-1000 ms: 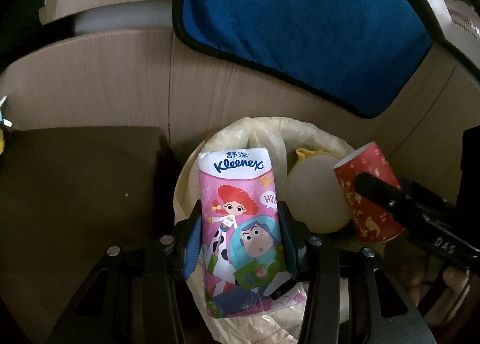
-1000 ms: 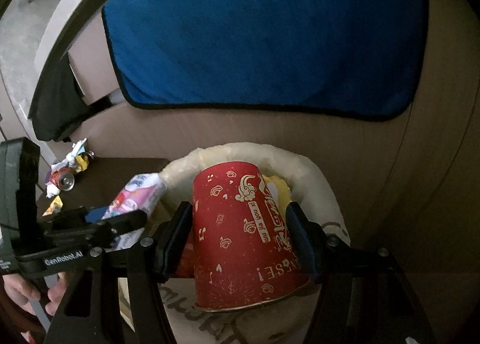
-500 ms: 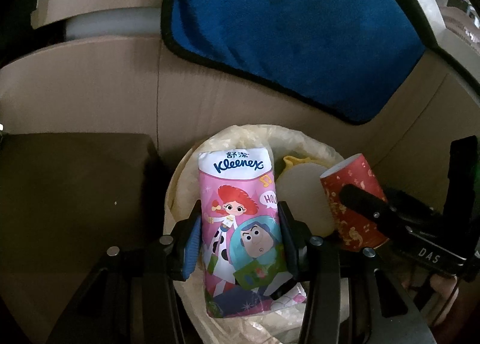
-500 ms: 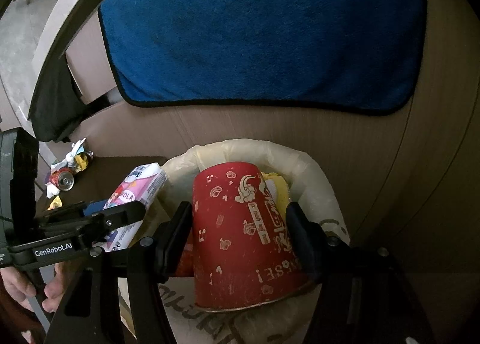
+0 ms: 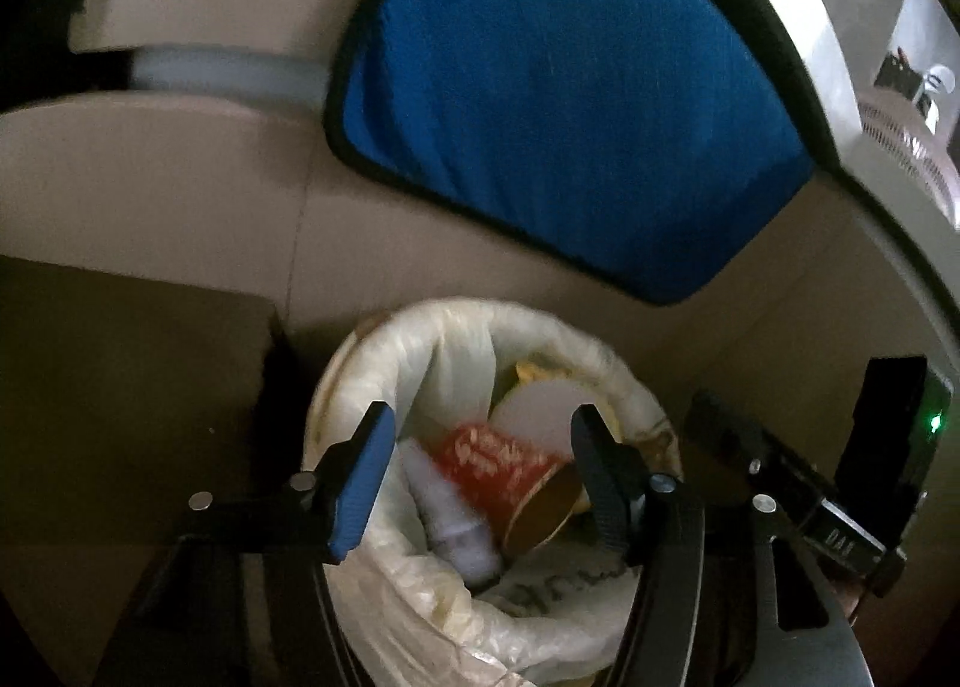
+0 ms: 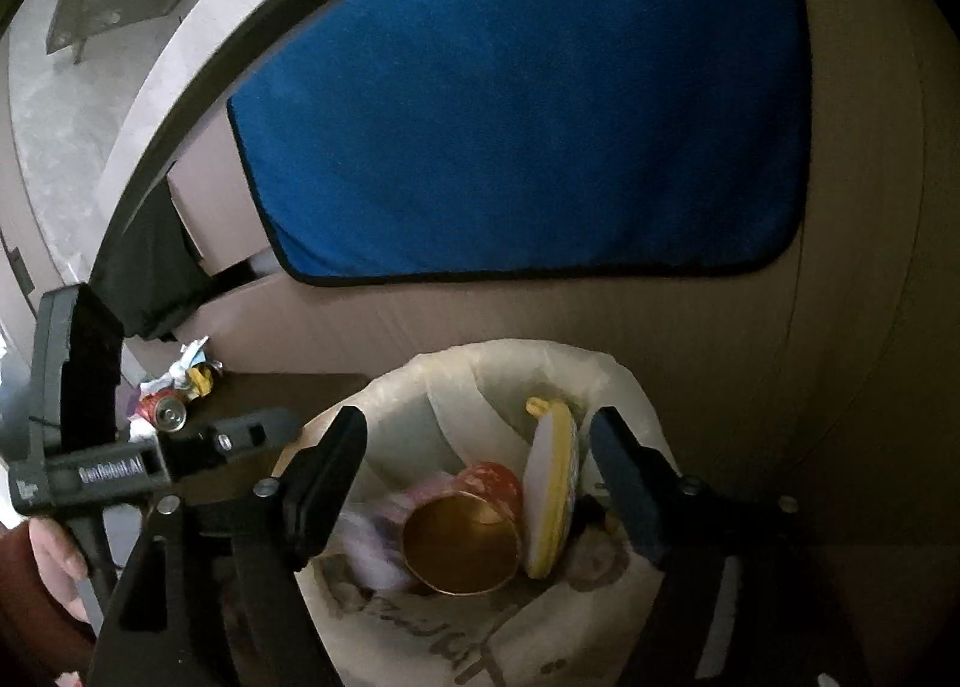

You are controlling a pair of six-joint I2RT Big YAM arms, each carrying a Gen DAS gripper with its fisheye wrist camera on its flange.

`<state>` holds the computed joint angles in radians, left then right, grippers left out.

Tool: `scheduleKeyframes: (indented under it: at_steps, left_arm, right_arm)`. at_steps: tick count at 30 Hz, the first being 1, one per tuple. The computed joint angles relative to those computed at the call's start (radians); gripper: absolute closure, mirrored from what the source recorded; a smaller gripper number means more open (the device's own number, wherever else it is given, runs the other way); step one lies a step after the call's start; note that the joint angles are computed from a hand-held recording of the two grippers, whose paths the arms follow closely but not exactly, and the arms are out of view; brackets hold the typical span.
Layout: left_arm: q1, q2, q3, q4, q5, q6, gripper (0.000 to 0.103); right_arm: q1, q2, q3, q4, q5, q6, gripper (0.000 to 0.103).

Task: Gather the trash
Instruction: 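Open both tools to drop the tissue pack and red cup into the bin, then move both tools back over the trash on the table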

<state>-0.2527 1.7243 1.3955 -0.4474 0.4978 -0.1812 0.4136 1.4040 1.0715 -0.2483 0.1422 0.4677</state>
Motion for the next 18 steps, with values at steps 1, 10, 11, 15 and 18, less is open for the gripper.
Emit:
scheduleKeyframes:
  at_steps: [1, 10, 11, 15, 18]
  left_arm:
    - [0.003, -0.008, -0.004, 0.002, -0.008, 0.000, 0.041]
    - [0.095, -0.146, -0.138, 0.071, -0.123, 0.068, 0.041]
    - [0.117, -0.164, -0.160, 0.076, -0.135, 0.084, 0.041]
    - [0.229, -0.228, -0.238, 0.098, -0.161, 0.125, 0.041]
    - [0.324, -0.268, -0.281, 0.099, -0.174, 0.135, 0.042]
  right_arm:
    - [0.004, 0.000, 0.004, -0.006, 0.009, -0.002, 0.028]
    - [0.048, -0.011, 0.048, -0.070, 0.087, -0.010, 0.028]
    - [0.060, -0.012, 0.057, -0.074, 0.101, -0.012, 0.028]
    - [0.112, -0.007, 0.088, -0.056, 0.140, -0.032, 0.028]
    - [0.177, 0.032, 0.154, -0.068, 0.218, -0.069, 0.028]
